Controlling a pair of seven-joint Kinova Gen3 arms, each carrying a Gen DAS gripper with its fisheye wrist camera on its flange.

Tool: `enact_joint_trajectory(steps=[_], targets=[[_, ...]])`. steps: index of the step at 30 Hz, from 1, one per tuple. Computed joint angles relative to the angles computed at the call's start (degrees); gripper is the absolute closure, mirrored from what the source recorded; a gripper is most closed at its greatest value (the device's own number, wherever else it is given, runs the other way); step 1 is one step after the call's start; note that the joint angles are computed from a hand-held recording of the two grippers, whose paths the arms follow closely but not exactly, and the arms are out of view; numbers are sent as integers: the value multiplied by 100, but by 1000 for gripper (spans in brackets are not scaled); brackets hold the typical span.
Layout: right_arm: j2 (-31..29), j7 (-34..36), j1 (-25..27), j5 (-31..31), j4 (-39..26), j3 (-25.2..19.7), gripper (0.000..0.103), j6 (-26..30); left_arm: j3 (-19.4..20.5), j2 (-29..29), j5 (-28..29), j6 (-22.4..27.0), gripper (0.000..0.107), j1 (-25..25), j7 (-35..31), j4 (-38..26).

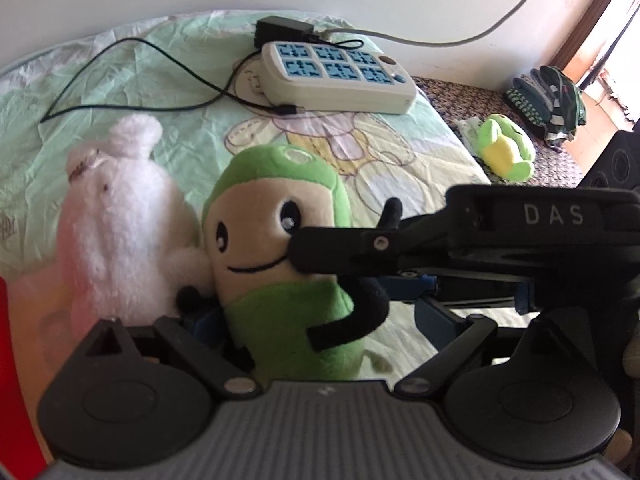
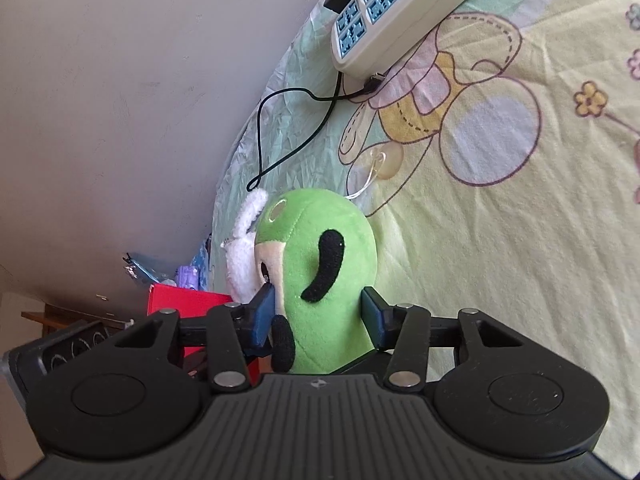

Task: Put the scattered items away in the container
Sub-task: 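Lift the green bean plush with the right gripper and carry it toward the red box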

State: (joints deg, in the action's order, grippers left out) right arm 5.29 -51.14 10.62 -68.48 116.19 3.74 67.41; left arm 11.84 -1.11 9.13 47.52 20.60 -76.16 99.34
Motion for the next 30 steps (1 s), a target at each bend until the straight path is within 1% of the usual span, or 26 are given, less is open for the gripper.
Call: enact_joint_trajectory(steps=[1,3,6,7,8,9,11,12,15,16,18,20,23,30], targets=[[-64,-1,23,101,-6,25,54,26,54,-38,1,28,29,-34,23,25],[-81,67,95,187,7,89,54,194,56,-88,-114,31,32,58,33,71],[-33,47,138,171,36,116,52,265,97,28,-240,45,32,101,125,43],[-55,6,108,170,35,89,51,210,116,79,-330,18,29,127,179,19],[-110,0,52,172,34,49,49,66,141,122,-459,2,26,167,249,-14],[-175,-51,-21,196,32,6,48,-70,165,148,-609,-33,25,214,376,-24],[-275,-117,-121,205,48,-23,48,-268,180,159,-813,-88,26,284,576,-15],[-292,-122,-145,192,65,-13,48,-306,164,151,-805,-90,27,289,595,-9],[-242,-106,-89,98,134,83,50,-192,131,116,-803,-15,39,284,555,-20],[-250,-104,-75,98,146,96,51,-167,131,106,-830,21,46,286,548,-29],[-304,-127,-76,153,139,100,52,-144,87,60,-665,60,47,244,382,-19],[-390,-147,-84,183,166,112,52,-140,79,-15,-565,53,47,219,371,22],[-530,-79,-111,162,220,148,52,-139,137,-146,-643,12,47,232,511,69],[-858,-71,-170,51,282,272,52,-107,249,-459,-747,-4,47,240,548,73]])
